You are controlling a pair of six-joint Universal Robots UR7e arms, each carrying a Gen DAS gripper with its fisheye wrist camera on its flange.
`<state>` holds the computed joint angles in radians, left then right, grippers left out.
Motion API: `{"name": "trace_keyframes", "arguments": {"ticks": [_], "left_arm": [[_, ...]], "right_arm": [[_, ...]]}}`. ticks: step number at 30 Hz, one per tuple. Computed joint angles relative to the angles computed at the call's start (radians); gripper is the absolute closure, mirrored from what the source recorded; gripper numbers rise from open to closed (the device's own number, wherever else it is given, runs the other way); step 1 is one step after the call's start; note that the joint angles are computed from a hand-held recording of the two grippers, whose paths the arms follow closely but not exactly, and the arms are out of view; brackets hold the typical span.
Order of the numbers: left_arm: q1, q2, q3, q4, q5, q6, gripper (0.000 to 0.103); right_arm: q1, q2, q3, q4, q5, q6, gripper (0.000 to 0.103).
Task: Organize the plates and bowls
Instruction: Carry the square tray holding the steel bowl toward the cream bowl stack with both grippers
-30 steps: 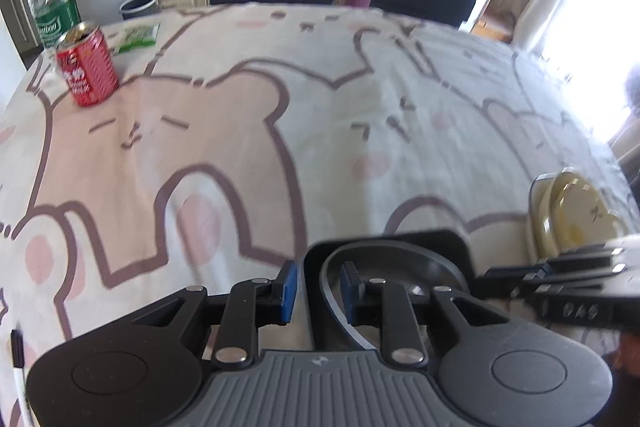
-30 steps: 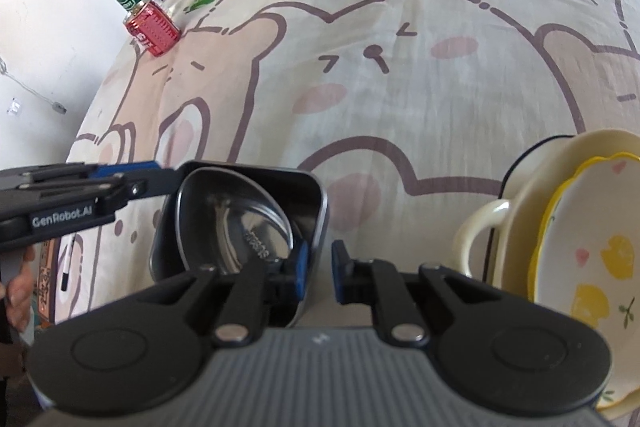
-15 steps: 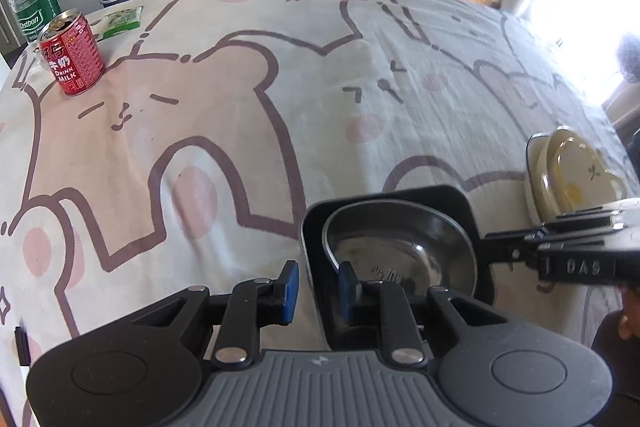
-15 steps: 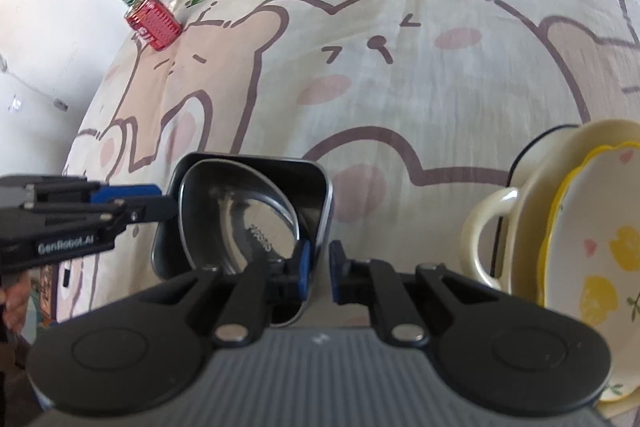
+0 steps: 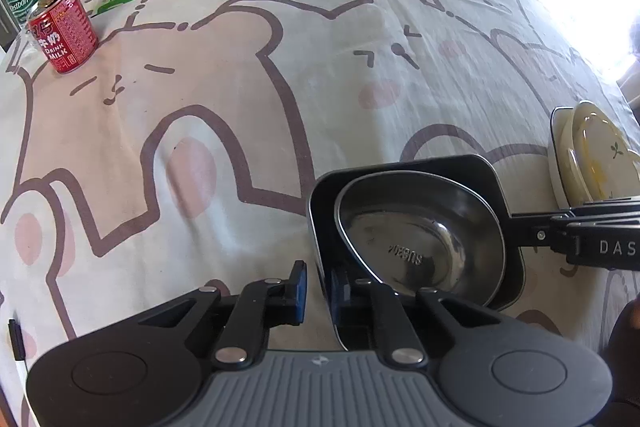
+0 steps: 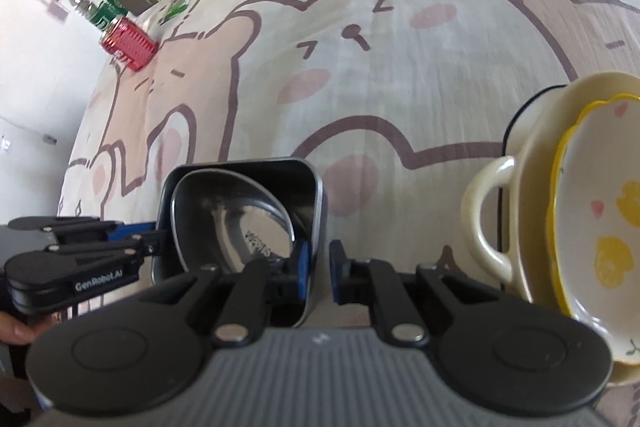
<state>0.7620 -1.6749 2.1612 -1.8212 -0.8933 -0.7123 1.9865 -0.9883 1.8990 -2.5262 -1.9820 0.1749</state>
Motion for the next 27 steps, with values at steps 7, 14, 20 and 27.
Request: {"name": "trace_keyframes", "arguments": {"ticks": [7,14,20,27], "left_arm": [[0.015,-0.008,0.01,-0.04,-0.018,0.006,0.096],[0.016,-0.022,0.019,-0.059,-0.032,-0.011,0.096],[0.023,-0.037,0.028,-0.093,-0.041,-0.038,0.097],[0.004,-0.067,0.041,-0.131,-0.025,-0.056,0.097]], "right_arm": [[-0.005,0.007,0.003,0.007,0.017,0.005,0.095],[0.006,0.009,0.004,-0.019,-0.003,-0.004,0.097],[0.007,0.01,0.006,-0.029,-0.007,-0.018,0.098],[0.003,-0.003,0.009,-0.053,0.016,-0.041,0.098]]}}
